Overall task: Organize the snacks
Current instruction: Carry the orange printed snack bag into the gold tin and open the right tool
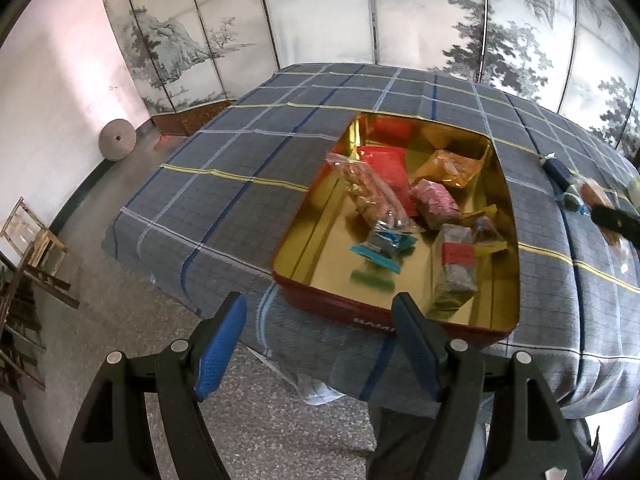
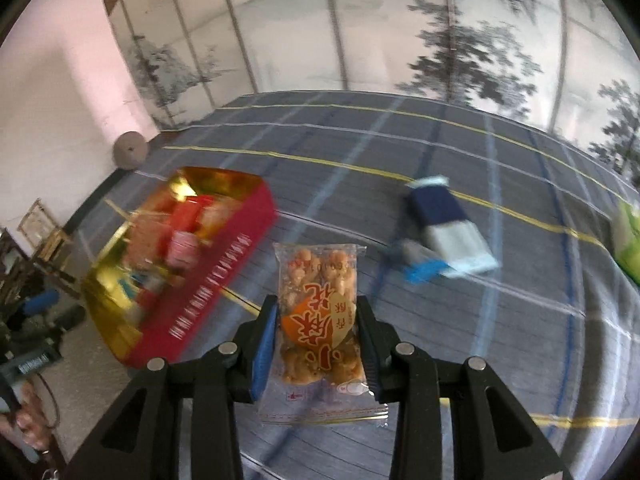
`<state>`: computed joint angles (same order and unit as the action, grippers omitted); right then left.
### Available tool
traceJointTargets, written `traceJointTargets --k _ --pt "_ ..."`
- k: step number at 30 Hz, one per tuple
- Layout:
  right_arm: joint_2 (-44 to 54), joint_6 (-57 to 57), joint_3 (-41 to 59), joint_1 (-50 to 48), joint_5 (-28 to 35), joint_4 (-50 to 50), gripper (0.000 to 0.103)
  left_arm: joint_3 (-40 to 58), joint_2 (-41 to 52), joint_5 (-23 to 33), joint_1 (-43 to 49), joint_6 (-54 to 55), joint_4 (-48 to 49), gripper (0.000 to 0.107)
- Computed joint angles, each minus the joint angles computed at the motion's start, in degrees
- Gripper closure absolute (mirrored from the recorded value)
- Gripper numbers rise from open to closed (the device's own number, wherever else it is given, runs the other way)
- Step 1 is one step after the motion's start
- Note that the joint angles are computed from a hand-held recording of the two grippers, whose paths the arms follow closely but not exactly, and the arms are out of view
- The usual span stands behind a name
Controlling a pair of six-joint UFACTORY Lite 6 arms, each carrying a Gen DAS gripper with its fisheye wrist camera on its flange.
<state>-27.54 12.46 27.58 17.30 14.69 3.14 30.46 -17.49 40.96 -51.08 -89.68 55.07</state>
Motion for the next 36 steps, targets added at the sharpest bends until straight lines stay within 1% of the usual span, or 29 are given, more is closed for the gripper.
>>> traceJointTargets --k 3,6,9,10,14,16,19,21,30,35,36 --pt "8.2 5.0 7.2 5.2 -1.4 -2.7 0.066 -0.9 -1.5 0.4 0.2 0.5 0.3 0.035" --pt "15.6 6.6 13.8 8.3 -2.2 -3.3 0.066 -1.6 -2.8 0.9 0.1 0.9 0.4 0.035" --pt "23.7 2.2 21.4 9.8 -2.1 2.1 0.066 -2.3 -4.0 2.2 -0.8 0.9 0.9 0.035" --pt "27.1 -1.0 24.6 10.1 -1.8 5.7 0.066 -2.6 -4.5 2.5 -1.0 0.9 1.0 0.035" --pt "36.3 -5.6 33.3 11.1 -0.6 11.7 0.066 -3.3 -5.7 3.8 -2.0 0.7 1.9 0.035" --pt "40.9 -4.1 37.7 11.9 0.0 10.5 0.066 -3.6 -5.7 3.9 -1.9 0.8 2.2 0.035" --pt "47.2 -4.7 44.0 12.5 0.8 11.9 0.066 -3.9 -5.6 2.5 -0.4 1.7 2.1 0.035" --pt "51.4 -3.2 48.7 13.1 1.9 10.7 0.066 -4.2 -5.8 1.8 0.5 2.3 1.9 0.035" --pt "63.8 1.4 64.8 13.6 6.9 7.0 0.066 -5.0 -5.9 0.3 3.4 3.2 2.5 0.035" --pt "66.7 -2.4 68.4 12.9 7.5 13.4 0.065 -5.2 -5.3 -0.4 4.2 3.1 2.6 0.035" --pt "67.1 -4.4 68.8 12.6 7.5 16.3 0.065 -5.1 -5.4 -0.4 4.3 3.2 2.6 0.035"
